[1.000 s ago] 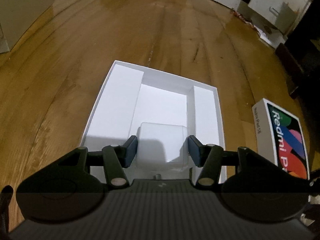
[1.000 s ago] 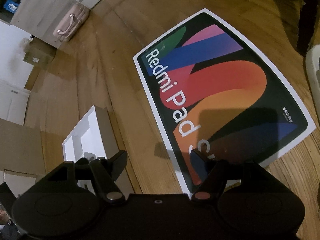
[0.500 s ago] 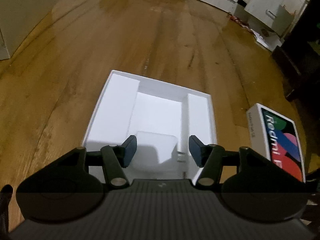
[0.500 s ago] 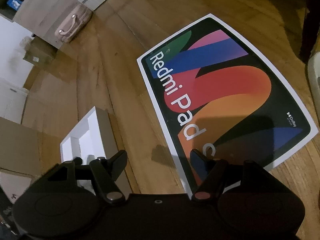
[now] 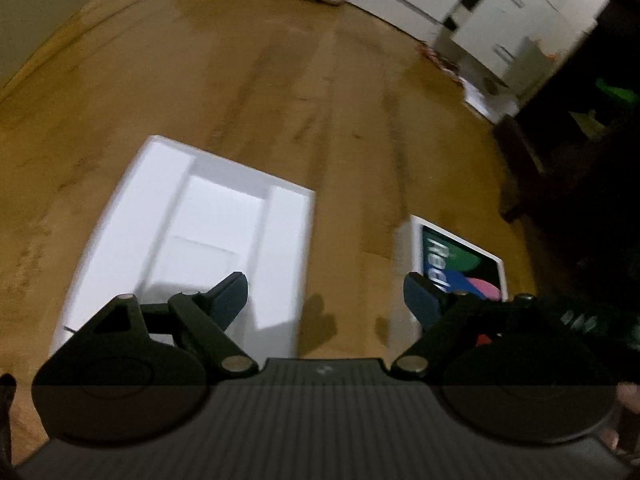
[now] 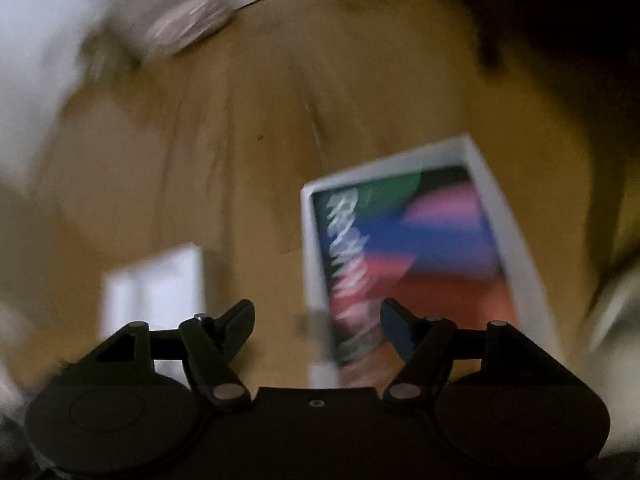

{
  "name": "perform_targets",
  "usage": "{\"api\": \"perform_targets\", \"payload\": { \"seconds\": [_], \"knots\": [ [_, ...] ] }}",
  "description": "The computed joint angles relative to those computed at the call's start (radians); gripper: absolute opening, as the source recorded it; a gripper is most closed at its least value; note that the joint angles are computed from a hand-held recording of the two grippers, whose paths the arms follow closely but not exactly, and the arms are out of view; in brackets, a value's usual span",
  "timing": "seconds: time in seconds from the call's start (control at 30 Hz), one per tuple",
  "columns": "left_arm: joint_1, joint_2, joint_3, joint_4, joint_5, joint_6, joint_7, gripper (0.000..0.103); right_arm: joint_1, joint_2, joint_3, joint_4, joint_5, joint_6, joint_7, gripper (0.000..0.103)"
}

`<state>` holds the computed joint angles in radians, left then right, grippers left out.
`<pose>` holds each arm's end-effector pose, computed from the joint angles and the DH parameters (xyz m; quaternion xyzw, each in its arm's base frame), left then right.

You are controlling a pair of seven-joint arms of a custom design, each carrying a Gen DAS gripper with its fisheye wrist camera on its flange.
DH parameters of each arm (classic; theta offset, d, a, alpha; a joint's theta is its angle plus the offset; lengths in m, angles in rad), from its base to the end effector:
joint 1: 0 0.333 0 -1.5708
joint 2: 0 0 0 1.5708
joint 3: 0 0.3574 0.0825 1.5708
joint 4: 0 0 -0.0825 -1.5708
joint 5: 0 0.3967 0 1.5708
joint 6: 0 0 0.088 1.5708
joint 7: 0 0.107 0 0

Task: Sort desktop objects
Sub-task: 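Move both tools toward the Redmi Pad SE box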

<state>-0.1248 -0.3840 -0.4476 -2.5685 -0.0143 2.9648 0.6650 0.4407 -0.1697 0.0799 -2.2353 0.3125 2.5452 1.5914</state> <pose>0.3785 -0.2601 0.5022 -0.7507 0.5469 -0.3585 0.0940 0.4664 0.2652 0.5283 -0.7732 0.5788 -0.0210 0.2582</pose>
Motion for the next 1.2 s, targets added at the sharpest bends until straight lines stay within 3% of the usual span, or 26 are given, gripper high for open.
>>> {"api": "perform_targets", "payload": {
  "seconds": [0.1,0.17,0.3,0.4,0.43,0.63,0.73,0.8,0.93,1.03,1.07,1.1,1.2],
  "knots": [
    [-0.059,0.068,0.006,0.039,-0.019,0.025,0.036,0.085,-0.042,0.002,-0.019,0.031,-0.144,-0.146,-0.089,0.075],
    [-0.104,0.113,0.017,0.06,-0.042,0.028,0.057,0.085,-0.062,0.012,-0.062,0.023,-0.018,-0.188,-0.124,0.075],
    [-0.235,0.171,0.102,0.09,-0.17,0.013,0.164,0.085,-0.083,0.007,-0.092,-0.047,0.222,-0.118,-0.275,0.074],
    [-0.147,0.186,0.021,0.119,-0.047,-0.02,0.055,0.085,-0.091,-0.005,-0.089,-0.074,0.259,-0.09,-0.37,0.074],
    [-0.146,0.195,0.017,0.129,-0.022,-0.032,0.047,0.085,-0.095,-0.009,-0.087,-0.082,0.258,-0.077,-0.384,0.074],
    [-0.188,0.268,0.042,0.167,0.022,-0.067,0.012,0.088,-0.112,-0.002,-0.09,-0.097,0.288,-0.021,-0.369,0.074],
    [-0.224,0.307,0.071,0.194,0.014,-0.096,0.055,0.087,-0.122,0.018,-0.083,-0.095,0.254,-0.007,-0.361,0.074],
    [-0.237,0.335,0.081,0.201,0.042,-0.061,0.065,0.087,-0.12,0.032,-0.092,-0.092,0.301,0.002,-0.398,0.074],
    [-0.271,0.375,0.107,0.212,-0.041,-0.009,0.119,0.087,-0.141,0.081,-0.098,-0.062,0.389,-0.021,-0.42,0.074],
    [-0.273,0.39,0.129,0.224,0.092,-0.02,-0.005,0.088,-0.163,0.109,-0.084,-0.052,0.408,-0.029,-0.412,0.073],
    [-0.273,0.395,0.136,0.227,0.141,-0.021,-0.061,0.093,-0.17,0.117,-0.08,-0.051,0.419,-0.035,-0.411,0.071],
    [-0.275,0.4,0.141,0.227,0.161,-0.014,-0.102,0.099,-0.173,0.118,-0.074,-0.055,0.424,-0.03,-0.415,0.071],
    [-0.284,0.415,0.153,0.229,0.207,0.019,-0.145,0.101,-0.175,0.114,-0.057,-0.075,0.434,0.001,-0.425,0.072]
  ]
}}
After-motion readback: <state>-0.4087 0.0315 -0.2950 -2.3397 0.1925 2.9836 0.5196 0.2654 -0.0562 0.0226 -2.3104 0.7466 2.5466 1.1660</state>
